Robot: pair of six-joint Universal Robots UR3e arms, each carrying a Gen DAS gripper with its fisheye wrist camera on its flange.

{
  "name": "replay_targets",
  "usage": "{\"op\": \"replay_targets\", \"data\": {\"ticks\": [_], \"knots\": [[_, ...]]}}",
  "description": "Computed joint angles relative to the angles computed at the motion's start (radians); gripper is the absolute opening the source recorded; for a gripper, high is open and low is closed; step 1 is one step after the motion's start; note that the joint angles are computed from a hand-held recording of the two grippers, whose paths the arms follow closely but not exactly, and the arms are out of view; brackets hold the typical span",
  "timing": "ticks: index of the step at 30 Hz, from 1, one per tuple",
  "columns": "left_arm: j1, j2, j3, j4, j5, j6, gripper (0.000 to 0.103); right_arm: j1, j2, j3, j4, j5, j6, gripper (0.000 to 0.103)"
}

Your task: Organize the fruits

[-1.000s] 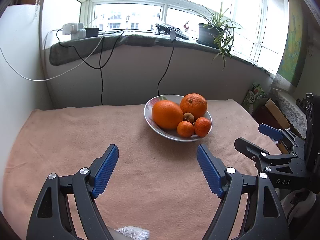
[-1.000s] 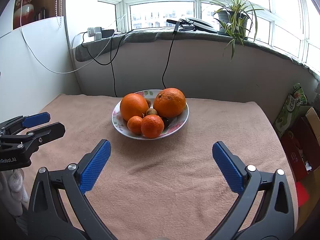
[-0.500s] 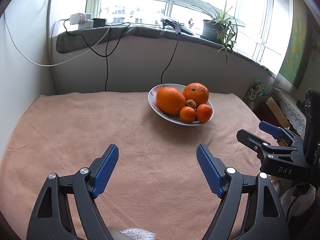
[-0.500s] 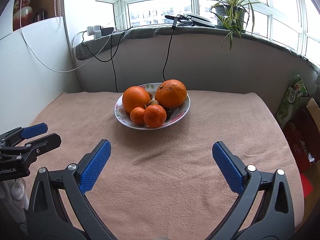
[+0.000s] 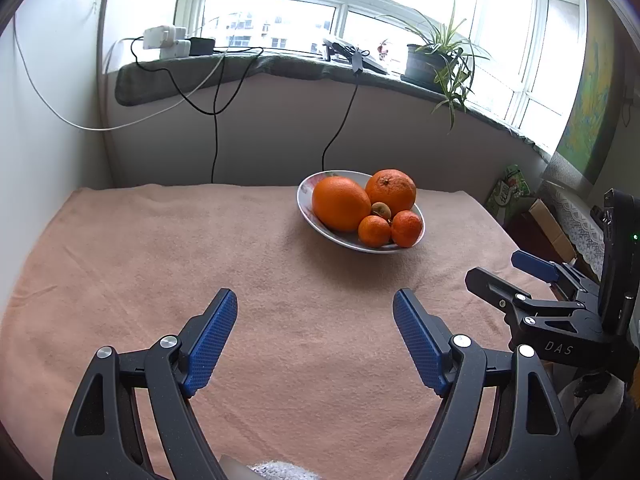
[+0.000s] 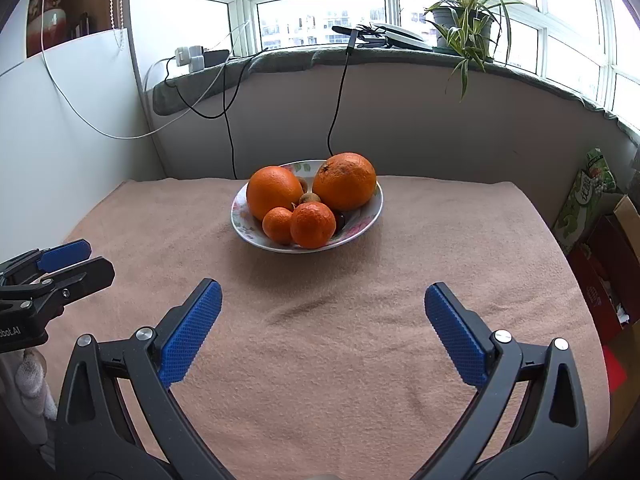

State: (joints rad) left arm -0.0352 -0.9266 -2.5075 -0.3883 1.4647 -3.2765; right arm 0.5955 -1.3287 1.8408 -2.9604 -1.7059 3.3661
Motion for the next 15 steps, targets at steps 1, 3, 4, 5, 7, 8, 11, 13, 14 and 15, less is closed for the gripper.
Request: {"op": "replay_targets", "data": {"ticks": [1,3,4,5,7,8,11,13,14,15], "knots": [[0.005,0.001,0.001,-0.002,-0.004,0.002,0.081,-0.001,0.0,0.0,0.001,0.0,0.001,0.103],[0.005,0.001,0.0,-0.001,-0.003,0.003,0.081,-0.003,-0.001,0.002,0.0,0.002,0.001,0.103],[0.006,0.0,0.0,-0.001,-0.004,0.003,0.081,-0.003,0.0,0.002,0.002,0.001,0.002,0.103],[0.008,0.003,-0.002,-0.001,-0.006,0.003,0.081,-0.004,0.0,0.002,0.003,0.002,0.002,0.103],[0.008,0.003,-0.002,-0.002,-0.005,0.002,0.081,-0.006,0.001,0.001,0.008,0.005,0.002,0.103],[0.011,0.007,-0.004,-0.005,-0.009,0.002,0.081,-0.006,0.001,0.0,0.009,0.006,0.002,0.103],[0.017,0.007,-0.005,-0.006,-0.011,0.004,0.081,-0.007,0.006,-0.003,0.014,0.01,0.002,0.103],[0.025,0.016,-0.015,0.001,-0.019,0.01,0.081,-0.008,0.008,-0.005,0.016,0.011,0.002,0.103],[0.025,0.018,-0.017,0.004,-0.017,0.011,0.081,-0.009,0.009,-0.006,0.017,0.011,0.003,0.103],[0.026,0.018,-0.019,0.006,-0.016,0.011,0.081,-0.011,0.01,-0.006,0.018,0.013,0.004,0.103]]}}
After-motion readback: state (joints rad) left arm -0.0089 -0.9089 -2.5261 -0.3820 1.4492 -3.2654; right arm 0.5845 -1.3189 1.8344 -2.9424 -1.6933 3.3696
